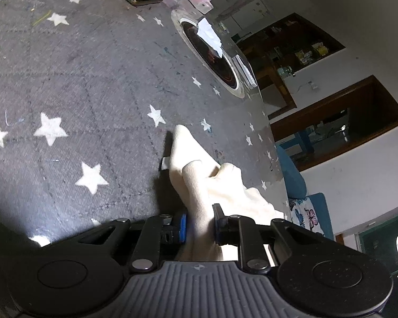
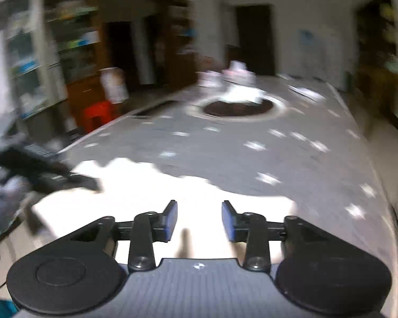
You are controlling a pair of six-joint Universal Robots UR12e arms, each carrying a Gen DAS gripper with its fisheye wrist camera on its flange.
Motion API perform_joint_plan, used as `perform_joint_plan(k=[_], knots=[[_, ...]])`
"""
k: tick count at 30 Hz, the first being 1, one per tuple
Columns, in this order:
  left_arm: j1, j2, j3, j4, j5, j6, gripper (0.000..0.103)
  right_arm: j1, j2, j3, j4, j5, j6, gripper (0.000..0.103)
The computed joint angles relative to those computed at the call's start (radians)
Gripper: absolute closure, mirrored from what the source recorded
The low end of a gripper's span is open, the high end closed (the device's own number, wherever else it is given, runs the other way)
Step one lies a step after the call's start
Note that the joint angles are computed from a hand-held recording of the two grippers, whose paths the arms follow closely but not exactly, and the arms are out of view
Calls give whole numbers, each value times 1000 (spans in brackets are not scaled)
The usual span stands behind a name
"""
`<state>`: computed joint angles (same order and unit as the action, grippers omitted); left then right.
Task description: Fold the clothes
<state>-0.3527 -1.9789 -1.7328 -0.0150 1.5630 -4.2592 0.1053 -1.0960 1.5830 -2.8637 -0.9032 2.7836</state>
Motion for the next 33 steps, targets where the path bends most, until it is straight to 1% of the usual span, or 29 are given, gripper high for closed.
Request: perform_joint_plan(k=[3, 4, 6, 8, 10, 13, 14, 16, 17, 19, 21, 23, 24, 25, 26, 28, 33], knots=[[-1, -1, 6, -12, 5, 19, 82, -13, 19, -19, 9, -22, 89, 62], [-1, -1, 8, -16, 6, 23, 82, -17, 23, -22, 14, -22, 111, 58], [-3, -2, 10, -23, 10, 34, 82, -17, 32, -27, 13, -27, 140, 58], [-3, -2, 13, -28, 14, 45, 82, -16, 39, -30, 4, -28, 164, 55], [-3, -3, 16, -32, 14, 53, 82, -16, 42, -26, -18, -29, 182, 53], [-2, -4, 17, -34, 13, 58, 82, -11, 42, -16, -91, -75, 232, 47], [-2, -4, 17, -35, 13, 62, 82, -13, 43, -18, -87, -72, 251, 47], [-1, -5, 20, -39, 11, 69, 82, -19, 45, -28, -42, -47, 273, 47], [-1, -4, 20, -41, 12, 74, 82, -21, 46, -32, -18, -40, 273, 47], [-2, -5, 21, -42, 16, 81, 82, -23, 45, -29, -6, -19, 266, 47], [-2, -6, 21, -39, 18, 85, 82, -21, 41, -27, 13, 6, 250, 55], [-2, -7, 23, -40, 20, 92, 82, -13, 37, -22, 10, -9, 225, 77], [-3, -7, 23, -41, 20, 95, 82, -8, 35, -19, 6, -20, 213, 80], [-3, -6, 25, -46, 23, 100, 83, -6, 34, -18, -2, -24, 215, 88], [-4, -5, 28, -57, 28, 107, 83, -6, 34, -16, -12, -25, 225, 91], [-4, -5, 35, -60, 30, 129, 85, -10, 30, -11, -33, -16, 244, 92], [-2, -18, 80, -50, 20, 219, 86, -18, 15, -3, -97, -35, 247, 93]])
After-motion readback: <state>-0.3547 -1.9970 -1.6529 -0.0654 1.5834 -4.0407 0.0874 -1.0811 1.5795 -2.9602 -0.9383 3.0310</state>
